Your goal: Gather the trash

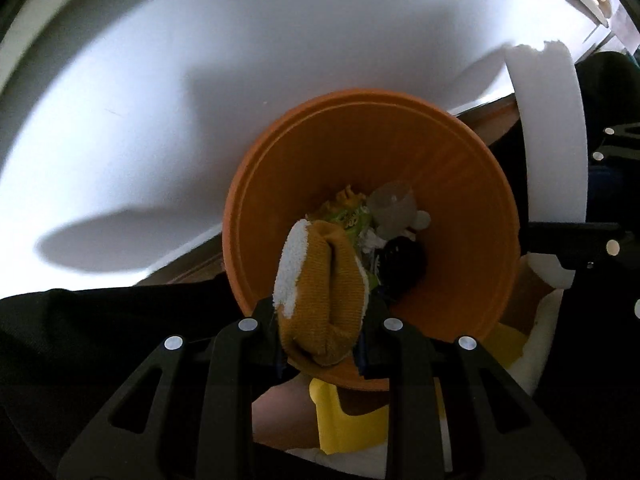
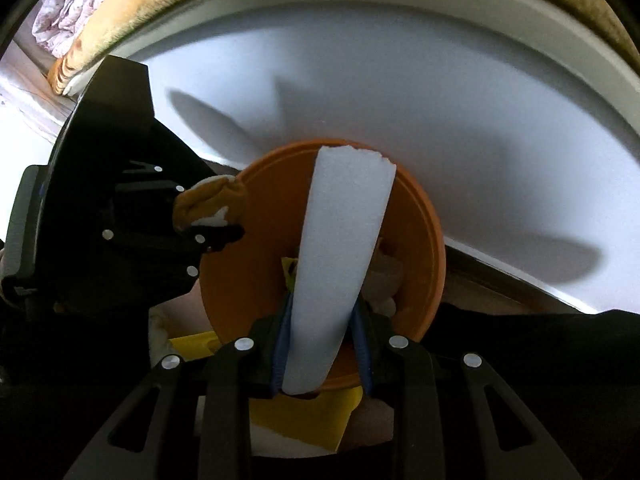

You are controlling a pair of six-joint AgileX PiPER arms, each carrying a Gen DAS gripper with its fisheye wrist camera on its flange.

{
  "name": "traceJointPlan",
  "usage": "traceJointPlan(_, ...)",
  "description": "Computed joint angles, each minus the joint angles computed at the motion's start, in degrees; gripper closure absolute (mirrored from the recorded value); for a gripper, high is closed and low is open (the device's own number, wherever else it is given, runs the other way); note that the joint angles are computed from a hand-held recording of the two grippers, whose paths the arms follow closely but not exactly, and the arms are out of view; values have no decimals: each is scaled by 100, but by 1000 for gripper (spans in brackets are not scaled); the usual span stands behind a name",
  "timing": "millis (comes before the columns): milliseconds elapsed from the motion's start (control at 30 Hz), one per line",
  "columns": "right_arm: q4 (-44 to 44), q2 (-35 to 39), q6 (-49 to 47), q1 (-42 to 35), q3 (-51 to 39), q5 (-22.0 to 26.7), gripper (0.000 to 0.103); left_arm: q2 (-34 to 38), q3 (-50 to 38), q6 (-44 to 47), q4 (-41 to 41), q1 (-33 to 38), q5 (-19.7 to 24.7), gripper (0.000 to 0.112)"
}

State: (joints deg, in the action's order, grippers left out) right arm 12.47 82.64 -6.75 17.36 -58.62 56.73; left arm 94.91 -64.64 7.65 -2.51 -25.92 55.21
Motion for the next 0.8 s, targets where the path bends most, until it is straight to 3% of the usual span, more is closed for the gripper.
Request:
traceJointPlan(100, -19, 306, -46, -26, -165, -35, 70, 49, -15, 2, 28, -2, -2, 87)
traceJointPlan(133, -20, 401, -53, -16, -214, -42, 56, 89, -40, -160, 139, -94, -25, 75)
traceJointPlan(167, -60, 440, -24, 6, -230, -74, 46, 132, -100, -205, 173, -104, 9, 52)
traceJointPlan(233, -83, 439, 30, 9, -205, -114, 46, 104, -96, -416, 354, -155, -58, 32)
traceJointPlan(400, -63, 381, 98, -103, -164, -136, 44, 71, -24, -420, 333, -157, -26, 32)
traceJointPlan(667, -944, -70, 1031, 228, 115, -388, 16, 84, -83, -336, 246, -88, 39, 32)
traceJointPlan(800, -1689, -169, 1783, 534, 156, -419, 13, 52, -61, -244, 103, 71, 79, 32)
